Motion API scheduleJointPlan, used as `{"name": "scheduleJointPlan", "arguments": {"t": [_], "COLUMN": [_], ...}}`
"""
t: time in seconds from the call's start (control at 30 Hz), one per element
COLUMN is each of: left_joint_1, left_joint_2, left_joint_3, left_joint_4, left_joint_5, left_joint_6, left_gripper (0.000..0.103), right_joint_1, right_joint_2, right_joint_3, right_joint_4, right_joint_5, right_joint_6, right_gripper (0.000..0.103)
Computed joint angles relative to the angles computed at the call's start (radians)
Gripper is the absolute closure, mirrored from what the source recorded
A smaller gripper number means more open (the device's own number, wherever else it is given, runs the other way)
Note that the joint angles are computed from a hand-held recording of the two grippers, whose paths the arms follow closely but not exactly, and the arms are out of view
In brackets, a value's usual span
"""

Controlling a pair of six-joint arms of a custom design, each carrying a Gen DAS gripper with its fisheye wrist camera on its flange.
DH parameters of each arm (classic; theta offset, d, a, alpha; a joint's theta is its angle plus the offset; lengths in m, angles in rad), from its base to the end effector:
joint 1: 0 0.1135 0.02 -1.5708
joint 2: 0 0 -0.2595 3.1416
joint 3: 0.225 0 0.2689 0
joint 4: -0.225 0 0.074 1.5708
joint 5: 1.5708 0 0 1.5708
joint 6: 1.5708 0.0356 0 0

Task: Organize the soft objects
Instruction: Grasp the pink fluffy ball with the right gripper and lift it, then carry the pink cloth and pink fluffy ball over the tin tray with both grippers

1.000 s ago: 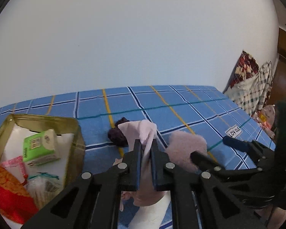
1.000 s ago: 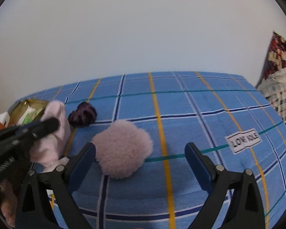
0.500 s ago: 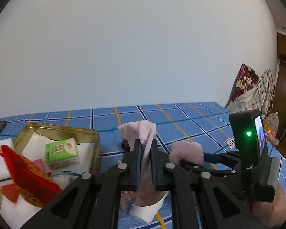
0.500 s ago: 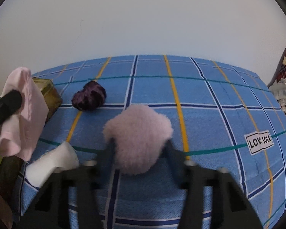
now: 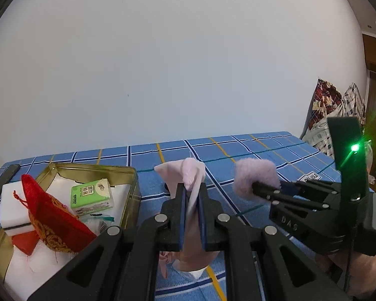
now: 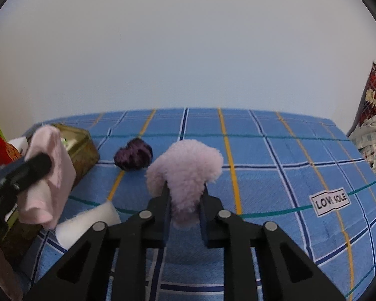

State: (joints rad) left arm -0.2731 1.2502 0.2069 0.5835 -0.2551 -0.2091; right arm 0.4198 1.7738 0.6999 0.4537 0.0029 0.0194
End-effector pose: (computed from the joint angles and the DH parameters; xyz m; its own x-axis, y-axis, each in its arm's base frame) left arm 0.2135 -0.0505 0.1154 -0.4270 -0.0890 -0.8999 -0.0464 0.9960 -0.0765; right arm 0.3098 0.1382 0.1021 -0.5385 -0.2191 -0.8136 -0.3950 0.9186 0.0141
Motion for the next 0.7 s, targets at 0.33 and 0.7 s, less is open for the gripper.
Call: {"name": "scheduleJointPlan", "arguments": {"t": [0.33,0.7], "left_joint_1": [-0.070,-0.111], "left_joint_2": [-0.055,-0.062], "left_joint_3": [-0.038,-0.061], "left_joint_4": [-0.024,-0.021], "left_joint_5": [-0.095,-0.163], "left_joint_6": [-0.043,-0.070], "left_gripper": [0.093,0.093], "right_joint_1": [0.064,0.099], "right_joint_2": [-0.132,-0.159], "right_joint_3": [-0.188,-0.267], "right_joint_4": [0.237,0.375], "right_joint_5": [0.092,0.136], "right_joint_6": [-0.004,0.003], "right_gripper": [0.085,0.085]}}
